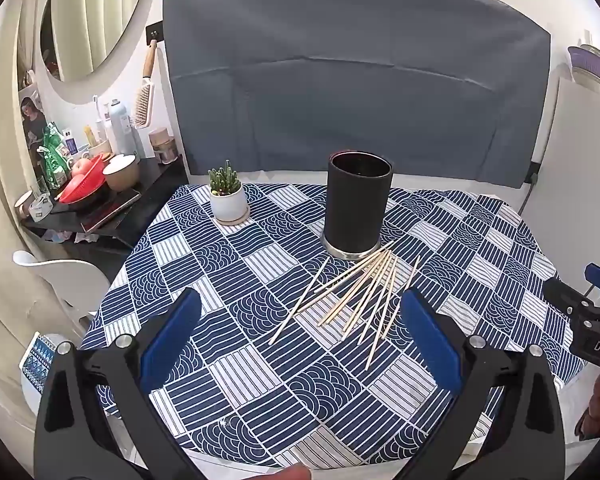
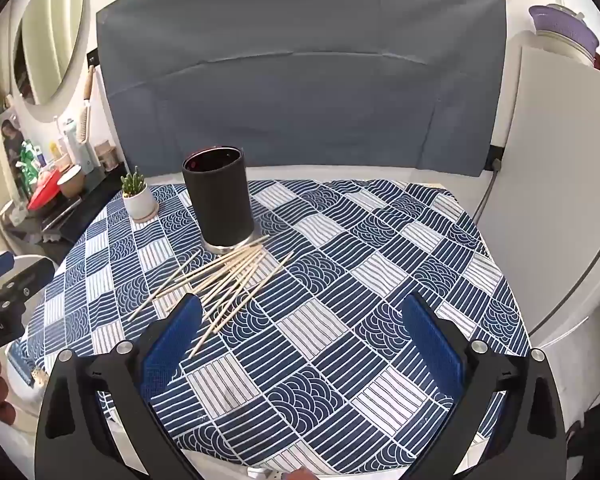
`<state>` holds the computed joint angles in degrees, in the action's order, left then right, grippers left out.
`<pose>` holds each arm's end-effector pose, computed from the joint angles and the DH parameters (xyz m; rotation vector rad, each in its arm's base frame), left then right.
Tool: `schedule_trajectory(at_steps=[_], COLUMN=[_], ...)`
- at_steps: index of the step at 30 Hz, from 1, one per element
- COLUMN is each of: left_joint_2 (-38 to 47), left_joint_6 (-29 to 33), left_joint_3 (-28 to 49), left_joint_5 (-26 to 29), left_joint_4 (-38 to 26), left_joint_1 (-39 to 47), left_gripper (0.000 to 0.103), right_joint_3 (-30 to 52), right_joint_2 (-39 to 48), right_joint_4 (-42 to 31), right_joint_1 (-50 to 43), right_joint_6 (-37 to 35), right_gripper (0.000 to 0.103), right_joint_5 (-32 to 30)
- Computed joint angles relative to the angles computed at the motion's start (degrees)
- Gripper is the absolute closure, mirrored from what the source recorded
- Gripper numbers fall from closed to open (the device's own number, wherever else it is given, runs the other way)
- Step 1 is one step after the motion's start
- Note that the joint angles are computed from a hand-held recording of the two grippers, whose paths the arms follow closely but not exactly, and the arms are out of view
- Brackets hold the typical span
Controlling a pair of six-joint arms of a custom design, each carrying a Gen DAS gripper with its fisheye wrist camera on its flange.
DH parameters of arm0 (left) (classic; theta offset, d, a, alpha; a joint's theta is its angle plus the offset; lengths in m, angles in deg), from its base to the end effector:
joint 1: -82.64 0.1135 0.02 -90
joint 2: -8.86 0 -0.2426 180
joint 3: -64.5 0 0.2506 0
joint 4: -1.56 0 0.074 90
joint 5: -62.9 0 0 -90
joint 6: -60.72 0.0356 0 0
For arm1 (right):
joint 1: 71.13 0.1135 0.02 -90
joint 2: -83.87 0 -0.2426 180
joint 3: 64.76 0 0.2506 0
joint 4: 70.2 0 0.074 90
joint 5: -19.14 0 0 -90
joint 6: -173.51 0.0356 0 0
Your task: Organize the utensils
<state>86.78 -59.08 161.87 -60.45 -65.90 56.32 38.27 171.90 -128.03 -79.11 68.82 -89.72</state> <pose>0.2551 -0.1044 0.3571 -0.3243 2.2238 0.1871 0.3311 -0.0348 0.3476 -0.2971 2.2562 0.1749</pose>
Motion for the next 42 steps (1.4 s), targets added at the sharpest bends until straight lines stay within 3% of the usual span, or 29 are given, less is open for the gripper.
schedule_trajectory(at_steps=[9,22,42], left_joint_2=[-0.6,-0.72,-0.36], left_joint_6=[0.89,-1.16,-1.67], left_joint_3=[-0.32,-0.08,1.12], left_joint_5=[2.34,-1.45,-1.72], left_joint_4=[0.76,-0.81,-1.98], left_joint_1=[1.48,-1.79,-2.34], left_gripper=[0.005,0.005,0.005], right_joint_3=[-0.12,-0.54,-1.17], right_joint_2=[-0.25,-1.28,-2.39], right_joint_4=[0.01,0.12,0.34], right_joint_1=[-0.32,-1.07,-2.09], right_joint_6=[-0.08,-0.8,-0.5], right_gripper=[0.007,0.007,0.007], right_joint_5=[-0.6,-2.04,-3.07])
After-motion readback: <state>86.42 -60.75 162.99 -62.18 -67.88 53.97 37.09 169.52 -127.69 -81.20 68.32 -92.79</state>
